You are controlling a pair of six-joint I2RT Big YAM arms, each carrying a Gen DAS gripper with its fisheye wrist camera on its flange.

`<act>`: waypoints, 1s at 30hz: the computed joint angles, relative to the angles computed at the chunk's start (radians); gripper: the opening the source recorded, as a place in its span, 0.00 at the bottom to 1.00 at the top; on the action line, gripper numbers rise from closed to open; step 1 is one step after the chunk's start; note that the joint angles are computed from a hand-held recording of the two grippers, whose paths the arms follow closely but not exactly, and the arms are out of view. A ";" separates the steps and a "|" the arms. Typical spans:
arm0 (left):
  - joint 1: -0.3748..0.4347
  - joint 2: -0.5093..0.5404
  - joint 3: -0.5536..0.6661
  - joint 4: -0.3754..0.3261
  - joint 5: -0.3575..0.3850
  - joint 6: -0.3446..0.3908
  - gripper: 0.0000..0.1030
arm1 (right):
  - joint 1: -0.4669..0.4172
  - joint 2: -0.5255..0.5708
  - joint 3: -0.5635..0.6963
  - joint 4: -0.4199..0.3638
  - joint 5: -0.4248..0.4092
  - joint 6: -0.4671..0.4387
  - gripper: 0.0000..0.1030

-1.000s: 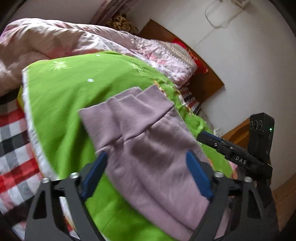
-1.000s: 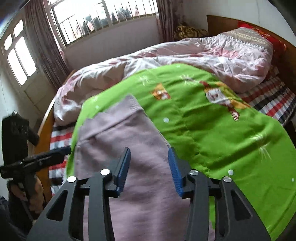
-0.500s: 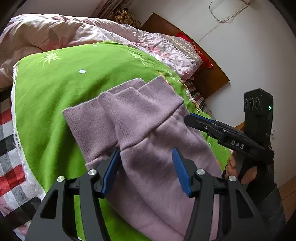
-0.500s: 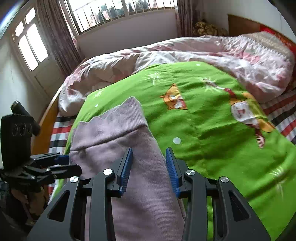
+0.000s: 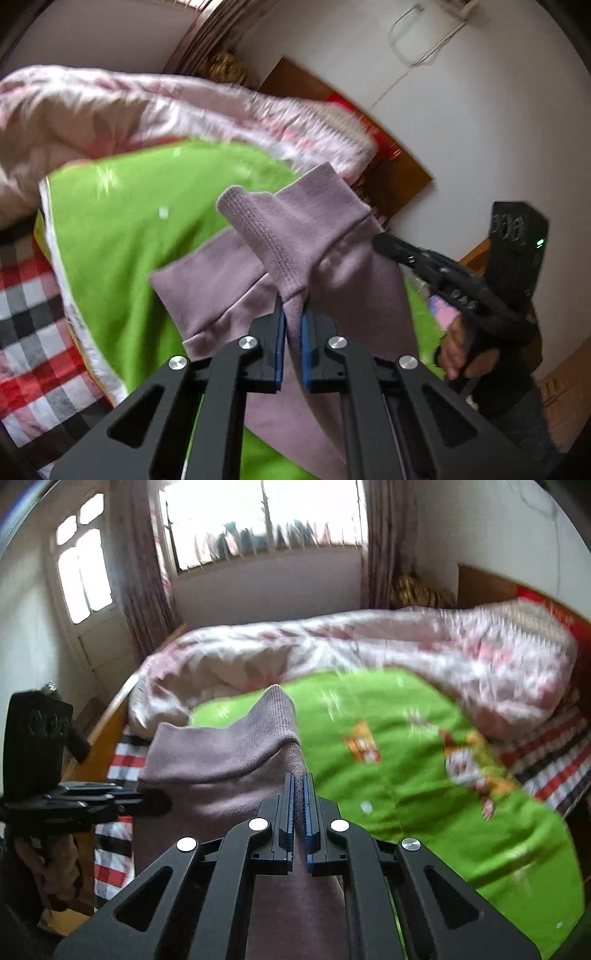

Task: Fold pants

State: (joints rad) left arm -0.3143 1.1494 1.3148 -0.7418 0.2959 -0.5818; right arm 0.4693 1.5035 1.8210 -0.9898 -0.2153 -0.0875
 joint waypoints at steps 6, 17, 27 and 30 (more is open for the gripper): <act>0.075 0.072 -0.018 -0.100 0.090 -0.006 0.07 | 0.034 0.125 0.086 -0.128 0.063 0.012 0.05; 0.076 0.090 -0.043 -0.090 0.111 0.043 0.49 | 0.002 0.111 0.025 -0.130 0.063 0.107 0.74; -0.093 -0.007 -0.031 -0.065 -0.147 0.169 0.93 | 0.065 -0.427 -0.379 -0.202 0.192 0.031 0.56; -0.125 0.063 0.002 -0.138 -0.148 0.181 0.93 | 0.128 -0.582 -0.492 -0.251 0.199 0.126 0.40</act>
State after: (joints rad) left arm -0.4394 1.2121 1.3170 -0.8803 0.1482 -0.4008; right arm 0.5969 0.9218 1.3295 -1.2410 -0.0160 0.0384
